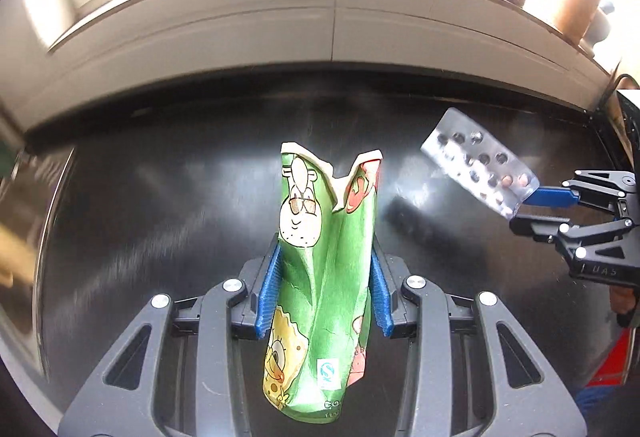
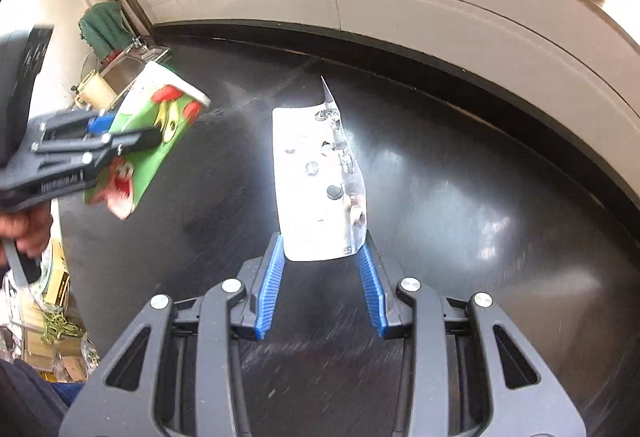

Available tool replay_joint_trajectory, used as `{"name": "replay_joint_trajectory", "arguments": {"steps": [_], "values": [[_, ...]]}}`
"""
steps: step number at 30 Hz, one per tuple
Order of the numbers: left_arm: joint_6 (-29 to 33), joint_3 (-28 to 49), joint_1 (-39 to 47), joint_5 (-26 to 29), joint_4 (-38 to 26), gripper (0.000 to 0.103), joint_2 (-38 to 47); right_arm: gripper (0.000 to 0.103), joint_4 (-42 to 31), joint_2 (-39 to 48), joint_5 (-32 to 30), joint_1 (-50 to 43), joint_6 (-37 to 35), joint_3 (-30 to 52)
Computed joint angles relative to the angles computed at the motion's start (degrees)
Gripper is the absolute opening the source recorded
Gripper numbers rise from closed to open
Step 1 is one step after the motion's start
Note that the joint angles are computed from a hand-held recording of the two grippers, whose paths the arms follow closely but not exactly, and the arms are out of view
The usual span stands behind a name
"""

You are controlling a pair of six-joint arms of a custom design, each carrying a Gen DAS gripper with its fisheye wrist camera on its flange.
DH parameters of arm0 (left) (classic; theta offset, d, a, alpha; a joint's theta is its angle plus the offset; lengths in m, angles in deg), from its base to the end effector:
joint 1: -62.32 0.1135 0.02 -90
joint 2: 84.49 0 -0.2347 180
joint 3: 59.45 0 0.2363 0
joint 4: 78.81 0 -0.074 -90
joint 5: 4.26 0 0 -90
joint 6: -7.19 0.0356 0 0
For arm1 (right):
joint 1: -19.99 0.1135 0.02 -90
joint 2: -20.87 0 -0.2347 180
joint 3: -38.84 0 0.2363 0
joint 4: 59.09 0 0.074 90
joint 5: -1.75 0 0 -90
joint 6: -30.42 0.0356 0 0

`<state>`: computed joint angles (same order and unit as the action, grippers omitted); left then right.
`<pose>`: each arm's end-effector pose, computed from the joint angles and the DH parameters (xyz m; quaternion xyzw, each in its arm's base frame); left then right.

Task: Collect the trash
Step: 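Carry pouch and blister pack over the bin and open both tools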

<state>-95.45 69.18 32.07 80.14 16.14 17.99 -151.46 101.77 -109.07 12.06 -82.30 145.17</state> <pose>0.2949 -0.1680 0.3531 0.1344 0.9529 -0.0541 0.2664 0.2378 -0.0203 0.3480 -0.1599 0.9510 0.1188 0.2364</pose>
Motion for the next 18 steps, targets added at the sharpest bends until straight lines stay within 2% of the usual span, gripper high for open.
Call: {"name": "replay_joint_trajectory", "arguments": {"steps": [2, 4, 6, 9, 13, 18], "values": [[-2.54, -5.24, -1.67, -1.7, 0.16, 0.038, -4.94, 0.038, -3.45, -3.13, -0.34, -1.51, -1.39, 0.41], [-6.43, -6.76, -5.18, -4.02, -1.06, 0.038, -7.21, 0.038, -6.15, -6.58, -1.47, -3.64, -3.46, -0.52], [-6.85, -7.36, -4.58, -4.32, -0.87, 0.038, -7.82, 0.038, -7.44, -9.91, -1.11, -2.0, -2.5, -1.49], [-10.43, -13.97, -6.37, -6.56, -2.74, 0.038, -16.1, 0.038, -9.75, -14.65, -0.67, 0.0, -1.8, -2.93], [-15.54, -19.23, -10.29, -10.86, -7.66, 0.038, -25.85, 0.038, -10.52, -17.56, 2.24, 8.68, 4.13, -2.08], [-20.17, -21.34, -10.84, -15.9, -14.72, 0.038, -35.17, 0.039, -8.1, -18.3, 9.22, 28.44, 18.08, -0.57]]}}
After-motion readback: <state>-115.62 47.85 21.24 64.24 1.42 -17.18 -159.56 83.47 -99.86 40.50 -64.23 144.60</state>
